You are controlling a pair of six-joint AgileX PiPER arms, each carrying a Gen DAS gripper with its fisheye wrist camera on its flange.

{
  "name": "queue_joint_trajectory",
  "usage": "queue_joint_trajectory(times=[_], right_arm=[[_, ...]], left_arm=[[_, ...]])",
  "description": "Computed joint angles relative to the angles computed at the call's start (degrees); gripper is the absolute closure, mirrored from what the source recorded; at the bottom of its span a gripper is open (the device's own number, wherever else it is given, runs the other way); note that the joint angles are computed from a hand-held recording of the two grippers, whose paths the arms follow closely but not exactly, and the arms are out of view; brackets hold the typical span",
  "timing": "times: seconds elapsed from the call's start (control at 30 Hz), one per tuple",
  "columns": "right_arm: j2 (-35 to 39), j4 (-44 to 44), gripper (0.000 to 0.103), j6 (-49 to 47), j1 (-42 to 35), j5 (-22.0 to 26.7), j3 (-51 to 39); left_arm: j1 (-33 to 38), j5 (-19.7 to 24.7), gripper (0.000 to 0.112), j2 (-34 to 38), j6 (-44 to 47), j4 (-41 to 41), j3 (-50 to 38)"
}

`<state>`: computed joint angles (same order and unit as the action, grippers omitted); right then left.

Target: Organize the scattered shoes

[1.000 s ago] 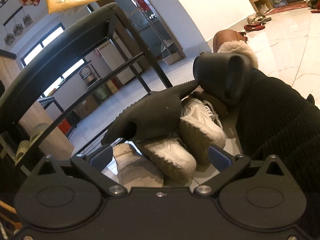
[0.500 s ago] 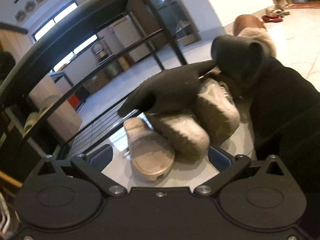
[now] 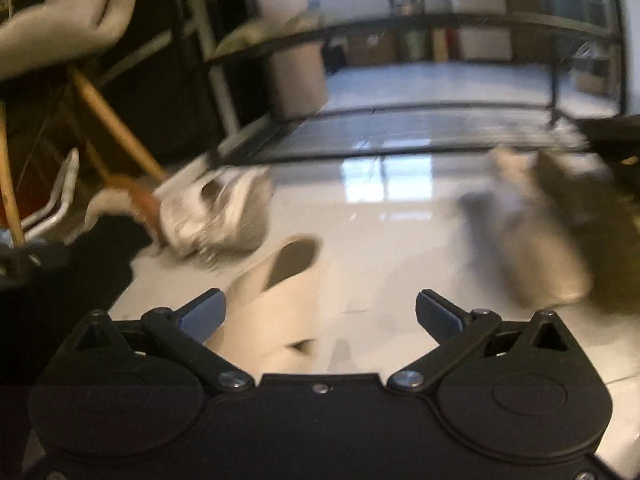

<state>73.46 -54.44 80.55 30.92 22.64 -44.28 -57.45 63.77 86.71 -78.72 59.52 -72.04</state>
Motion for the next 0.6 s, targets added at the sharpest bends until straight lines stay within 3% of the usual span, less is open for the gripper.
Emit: queue_joint_trajectory(times=[0.1,0.23,0.27,0.3,0.47,0.6], right_arm=[[11.4,6.7,0.0,-3.7,1.4,2.9,-9.2],[23.2,25.0,0.001,-20.9,0.9,11.5,-21.8],[22.6,25.9,0.002,-21.5,0.7,11.1,-21.2],[22.0,25.5,0.009,-20.5,0.7,10.3,-20.2],[14.9,28.1,0.01,-21.8,-0.1,11.1,-12.9],[4.2,34.1,0.01,-24.6,-1.9,17.1,-4.9]], left_arm=[[2.3,0.7,0.01,-0.2,-0.3,-2.8,0.0],[3.7,1.0,0.01,-1.1,-0.9,-5.0,0.5],[3.6,1.2,0.01,-1.5,-1.2,-5.1,0.9],[3.6,1.1,0.01,-1.9,-1.4,-5.2,1.3],[3.2,0.7,0.01,-2.7,-1.1,-5.9,2.2],[3.0,-0.2,0.01,-1.6,0.3,-6.5,1.9]])
